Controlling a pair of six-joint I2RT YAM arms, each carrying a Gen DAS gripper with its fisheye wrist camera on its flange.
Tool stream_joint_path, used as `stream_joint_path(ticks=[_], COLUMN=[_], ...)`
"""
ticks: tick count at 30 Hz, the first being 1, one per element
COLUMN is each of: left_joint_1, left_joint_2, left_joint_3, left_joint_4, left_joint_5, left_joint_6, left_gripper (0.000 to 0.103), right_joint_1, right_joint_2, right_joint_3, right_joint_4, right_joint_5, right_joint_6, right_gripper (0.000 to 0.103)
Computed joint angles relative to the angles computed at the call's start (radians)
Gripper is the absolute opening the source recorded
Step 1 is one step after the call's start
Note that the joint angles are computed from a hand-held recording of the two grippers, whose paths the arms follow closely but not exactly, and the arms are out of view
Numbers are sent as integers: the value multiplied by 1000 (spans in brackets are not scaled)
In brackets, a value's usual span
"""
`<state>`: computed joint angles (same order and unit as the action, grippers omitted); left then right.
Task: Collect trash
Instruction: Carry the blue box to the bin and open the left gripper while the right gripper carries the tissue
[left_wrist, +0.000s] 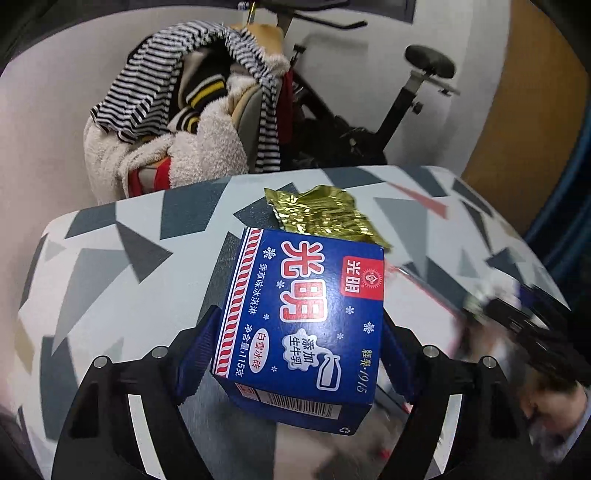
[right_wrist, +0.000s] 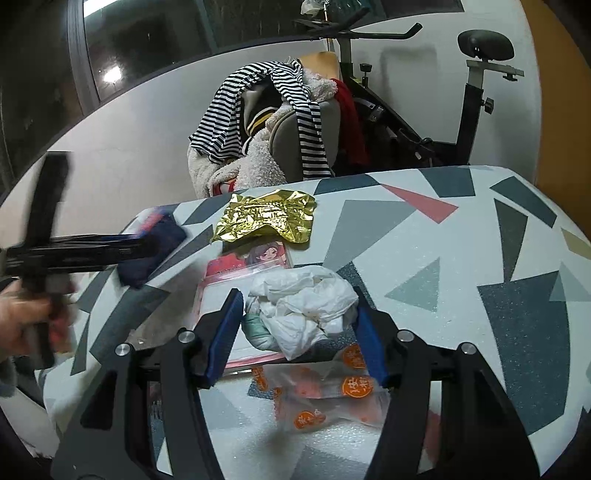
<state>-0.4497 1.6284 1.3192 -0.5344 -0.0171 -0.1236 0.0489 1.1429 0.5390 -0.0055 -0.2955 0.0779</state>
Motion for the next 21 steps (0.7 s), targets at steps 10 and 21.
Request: stream_joint_path(ticks=[10, 21], left_joint_1=[-195, -829], left_joint_2=[-468, -692], left_joint_3=[-246, -309], left_joint_4=[-168, -490], left_joint_5=[-120, -523], left_joint_6=[-151, -603], left_gripper=[78, 78], right_joint_1=[43, 164], right_joint_2=[-210, -657], right_joint_3=[38, 73], right_joint_4=[-244, -711], right_joint_5=[38, 52], right_joint_6=[-79, 12], right_gripper=[60, 60])
